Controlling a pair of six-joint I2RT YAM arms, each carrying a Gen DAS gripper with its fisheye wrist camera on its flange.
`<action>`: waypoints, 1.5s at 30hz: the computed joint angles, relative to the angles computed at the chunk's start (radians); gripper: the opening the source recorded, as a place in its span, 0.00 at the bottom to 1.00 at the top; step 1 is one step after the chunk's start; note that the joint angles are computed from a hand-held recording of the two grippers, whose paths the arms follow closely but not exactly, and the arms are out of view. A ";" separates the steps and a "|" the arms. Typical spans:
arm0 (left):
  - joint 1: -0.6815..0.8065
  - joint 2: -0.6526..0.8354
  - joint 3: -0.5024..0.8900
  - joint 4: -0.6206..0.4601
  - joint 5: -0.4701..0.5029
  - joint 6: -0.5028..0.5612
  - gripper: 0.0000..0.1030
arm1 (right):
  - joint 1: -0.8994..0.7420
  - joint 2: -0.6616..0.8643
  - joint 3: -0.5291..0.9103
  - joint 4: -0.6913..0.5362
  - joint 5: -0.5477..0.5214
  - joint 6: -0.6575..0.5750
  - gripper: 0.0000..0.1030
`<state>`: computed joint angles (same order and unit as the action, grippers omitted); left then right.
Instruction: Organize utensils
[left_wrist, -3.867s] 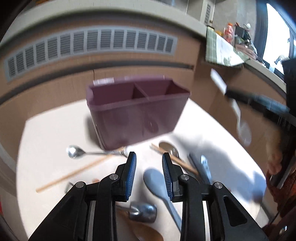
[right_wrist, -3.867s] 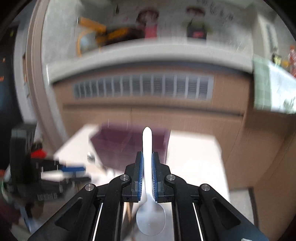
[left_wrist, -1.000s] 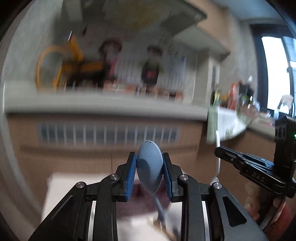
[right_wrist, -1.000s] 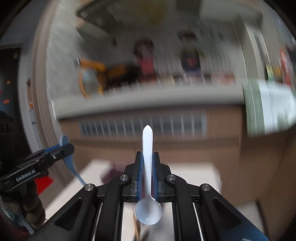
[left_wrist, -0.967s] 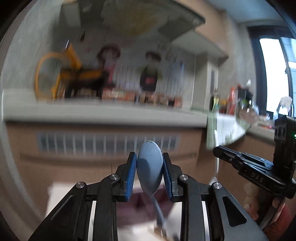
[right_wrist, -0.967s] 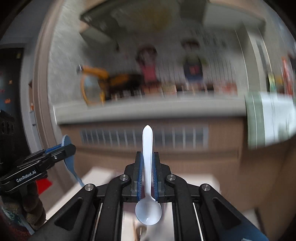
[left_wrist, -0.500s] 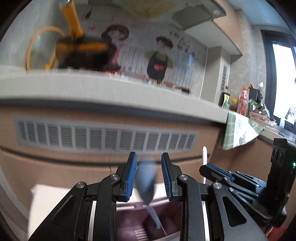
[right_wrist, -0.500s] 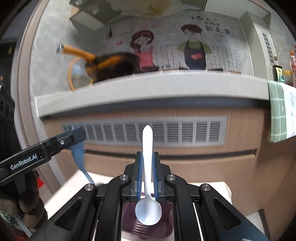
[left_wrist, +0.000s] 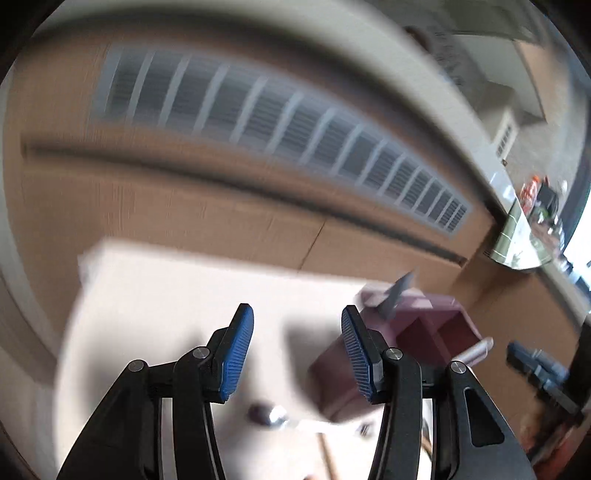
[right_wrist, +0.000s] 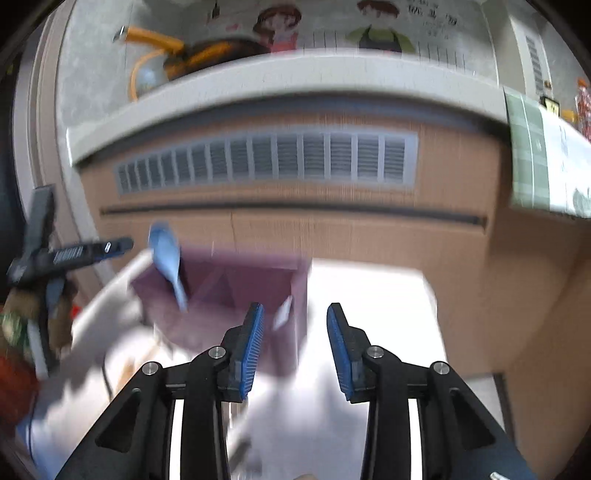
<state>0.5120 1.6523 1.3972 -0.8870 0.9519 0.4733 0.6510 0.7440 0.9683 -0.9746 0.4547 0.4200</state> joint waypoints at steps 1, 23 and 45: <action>0.005 0.098 0.080 -0.118 0.013 0.071 0.49 | 0.039 -0.016 -0.018 -0.041 0.015 0.047 0.33; 0.155 0.041 -0.112 -0.658 -0.172 0.760 0.49 | 0.454 0.125 -0.022 -0.289 0.065 0.496 0.33; -0.099 -0.561 -0.465 -0.093 -0.354 0.393 0.49 | 0.253 0.093 -0.046 -0.192 0.034 0.247 0.01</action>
